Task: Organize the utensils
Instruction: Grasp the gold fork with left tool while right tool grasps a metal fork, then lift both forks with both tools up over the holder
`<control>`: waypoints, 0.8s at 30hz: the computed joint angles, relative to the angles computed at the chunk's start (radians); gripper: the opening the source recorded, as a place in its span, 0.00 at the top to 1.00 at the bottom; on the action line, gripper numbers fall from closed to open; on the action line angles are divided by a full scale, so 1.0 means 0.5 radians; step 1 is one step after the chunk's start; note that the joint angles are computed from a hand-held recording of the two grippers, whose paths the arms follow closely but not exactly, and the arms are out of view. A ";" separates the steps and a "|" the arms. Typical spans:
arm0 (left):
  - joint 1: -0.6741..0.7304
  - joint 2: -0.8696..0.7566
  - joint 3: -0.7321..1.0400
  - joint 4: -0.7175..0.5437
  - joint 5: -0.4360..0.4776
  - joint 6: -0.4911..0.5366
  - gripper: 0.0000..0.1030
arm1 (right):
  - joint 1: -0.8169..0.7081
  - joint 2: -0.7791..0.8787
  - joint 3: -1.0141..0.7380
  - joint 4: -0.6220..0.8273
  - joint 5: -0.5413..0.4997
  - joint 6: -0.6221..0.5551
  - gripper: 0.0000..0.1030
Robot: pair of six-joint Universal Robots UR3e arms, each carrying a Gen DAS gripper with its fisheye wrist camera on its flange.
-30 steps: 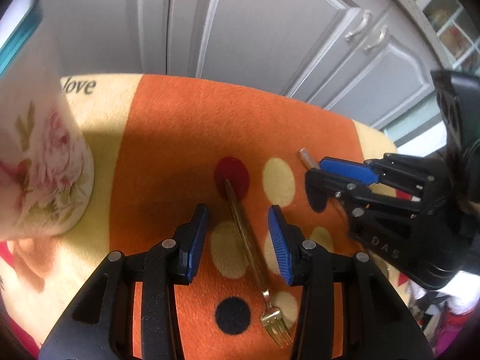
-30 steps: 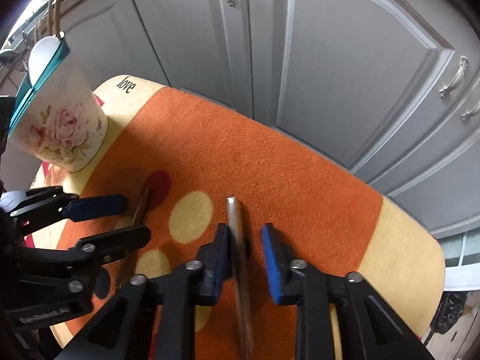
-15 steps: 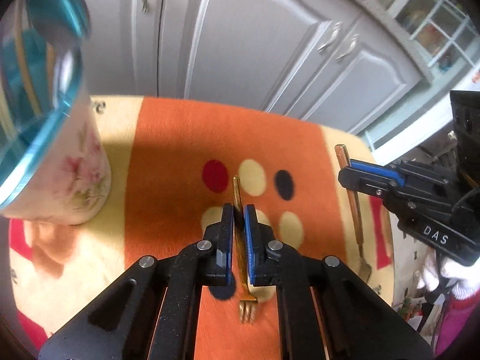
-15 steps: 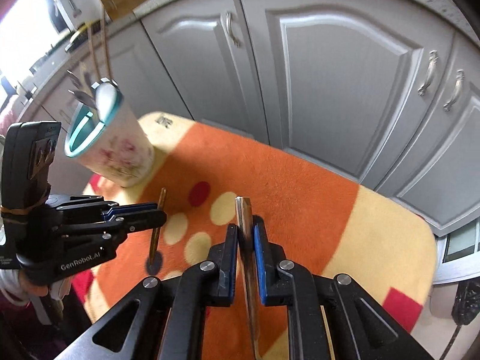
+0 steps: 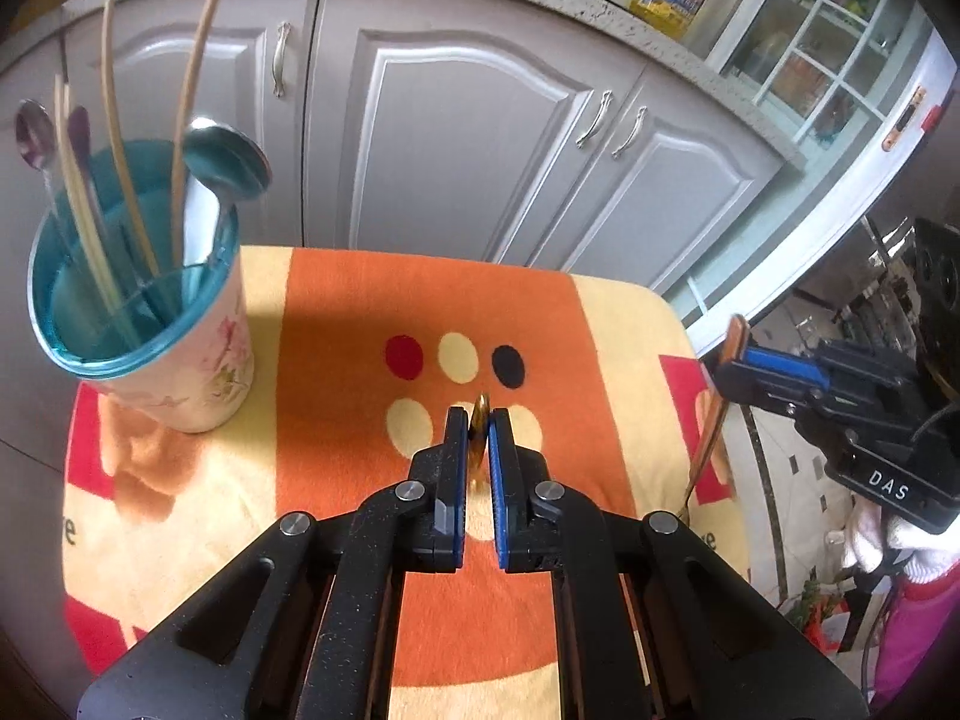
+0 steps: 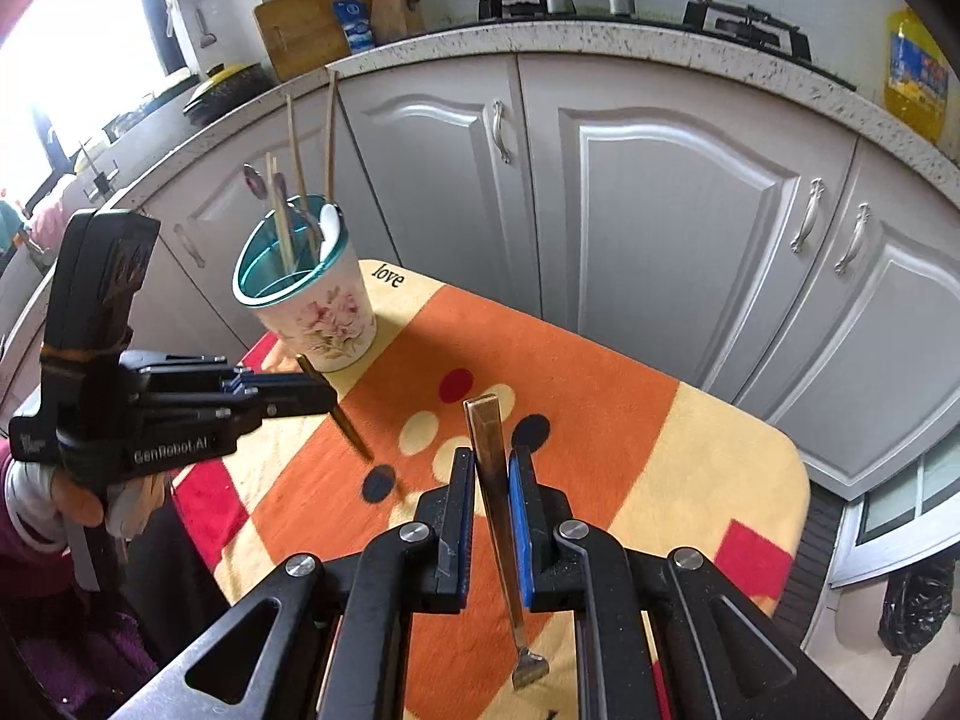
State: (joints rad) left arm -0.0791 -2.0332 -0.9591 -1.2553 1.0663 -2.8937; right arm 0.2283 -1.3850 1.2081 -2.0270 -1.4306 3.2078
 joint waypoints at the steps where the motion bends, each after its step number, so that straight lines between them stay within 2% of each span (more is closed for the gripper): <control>1: 0.016 0.020 -0.008 -0.007 -0.011 0.015 0.95 | 0.025 -0.009 0.004 -0.004 -0.026 0.021 0.90; 6: 0.063 0.110 -0.035 -0.011 -0.053 0.035 0.95 | 0.091 -0.055 0.009 -0.004 -0.102 0.079 0.90; 17: 0.205 0.286 -0.006 -0.119 -0.128 0.128 0.95 | 0.193 0.005 -0.237 0.066 -0.182 0.109 0.91; 24: 0.298 0.355 -0.017 -0.145 -0.125 0.151 0.95 | 0.288 0.212 -0.611 0.138 -0.207 0.124 0.91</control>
